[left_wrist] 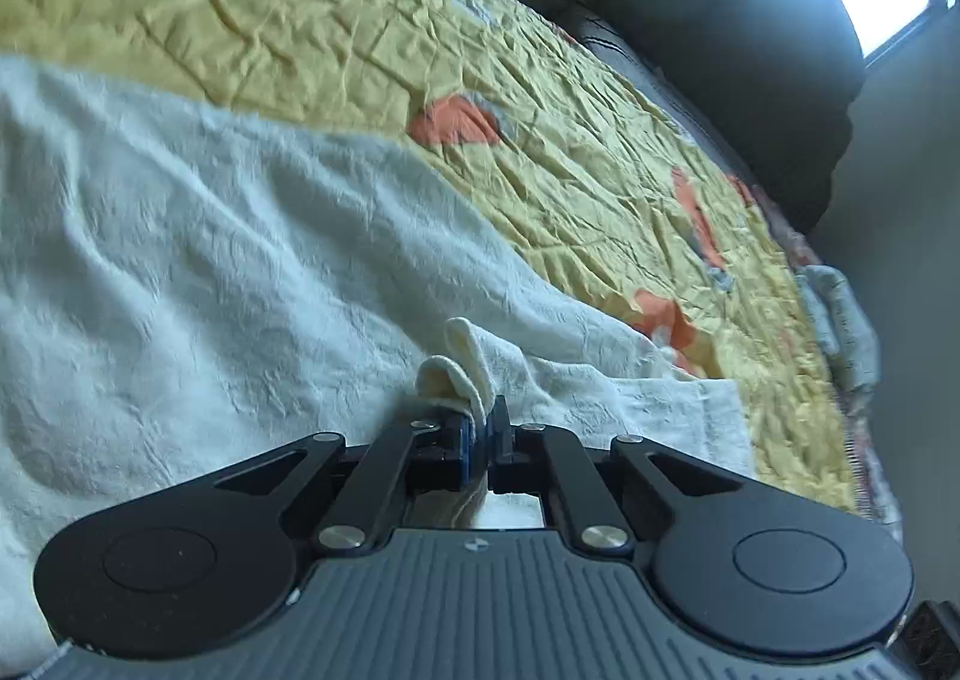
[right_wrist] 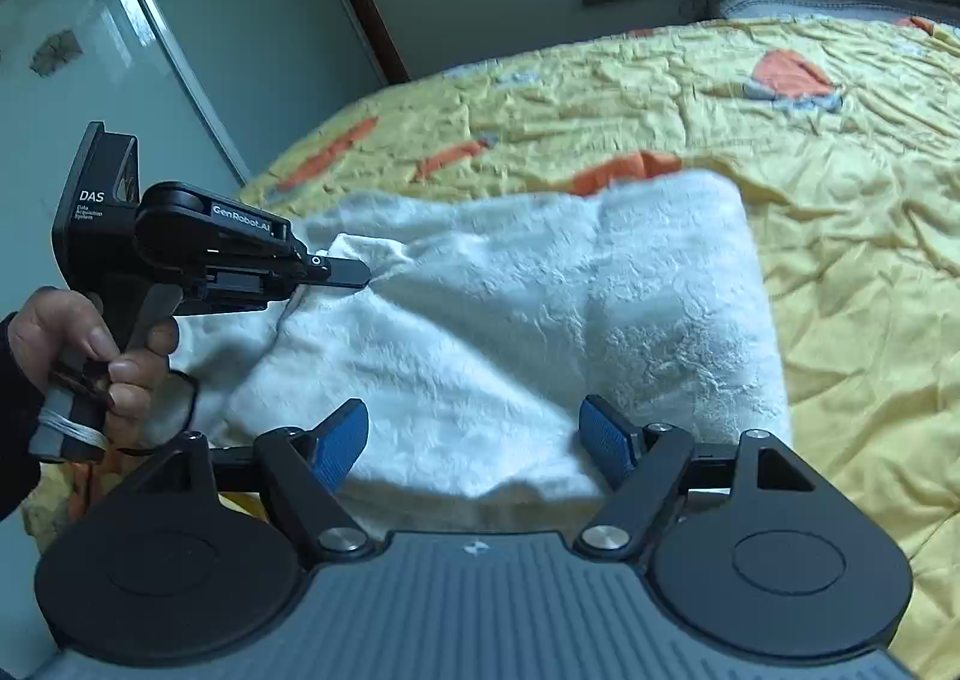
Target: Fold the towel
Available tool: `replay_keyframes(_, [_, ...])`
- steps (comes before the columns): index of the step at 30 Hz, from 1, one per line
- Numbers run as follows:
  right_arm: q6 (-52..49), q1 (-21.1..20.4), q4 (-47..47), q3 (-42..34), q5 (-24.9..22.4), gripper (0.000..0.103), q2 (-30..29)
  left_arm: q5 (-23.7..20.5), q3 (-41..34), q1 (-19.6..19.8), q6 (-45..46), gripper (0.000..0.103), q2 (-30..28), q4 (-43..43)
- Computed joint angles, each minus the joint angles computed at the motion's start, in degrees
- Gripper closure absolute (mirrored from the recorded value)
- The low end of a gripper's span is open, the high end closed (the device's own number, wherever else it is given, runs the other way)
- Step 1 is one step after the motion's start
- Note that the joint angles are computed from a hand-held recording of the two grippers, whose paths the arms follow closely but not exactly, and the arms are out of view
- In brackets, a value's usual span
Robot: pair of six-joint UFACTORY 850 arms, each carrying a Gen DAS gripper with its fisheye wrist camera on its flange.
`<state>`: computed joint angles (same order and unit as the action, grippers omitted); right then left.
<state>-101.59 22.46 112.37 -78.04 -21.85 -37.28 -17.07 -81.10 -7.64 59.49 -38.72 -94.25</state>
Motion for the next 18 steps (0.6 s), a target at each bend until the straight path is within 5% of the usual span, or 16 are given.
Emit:
replay_keyframes(1, [0.52,-0.14,-0.6,-0.03,-0.61,0.025,0.15,-0.72,0.43,0.33,0.56,0.079,0.38,-1.34])
replay_keyframes(2, [1.76,-0.64,-1.21,-0.02,-2.2,0.025,0.34,-1.42,1.21,0.5,2.77,0.08,1.02,-4.31])
replay_keyframes(4, [2.57,-1.9,0.38,0.05,-5.37,0.025,0.59,-2.03,3.29,0.66,7.17,0.045,2.8,-8.82])
replay_keyframes(6, [4.69,-3.24,1.84,-0.74,-7.04,0.025,0.45,-3.75,6.36,0.9,11.61,0.032,5.09,-13.33])
replay_keyframes(9, [9.78,-5.19,1.94,-4.2,-8.0,0.025,-1.18,-5.21,10.72,0.66,11.39,0.032,8.17,-13.11])
replay_keyframes(13, [22.84,-6.88,-5.89,-12.4,-8.76,0.025,-6.02,-1.81,14.57,-1.32,13.25,0.032,11.01,-11.39])
replay_keyframes(17, [33.99,-7.14,-14.19,-20.16,-10.68,0.025,-11.47,-0.78,15.91,-2.67,19.71,0.033,11.35,-17.81])
replay_keyframes(18, [35.97,-6.89,-16.62,-21.72,-9.99,0.025,-12.56,-1.11,15.63,-2.76,18.5,0.043,11.13,-16.59])
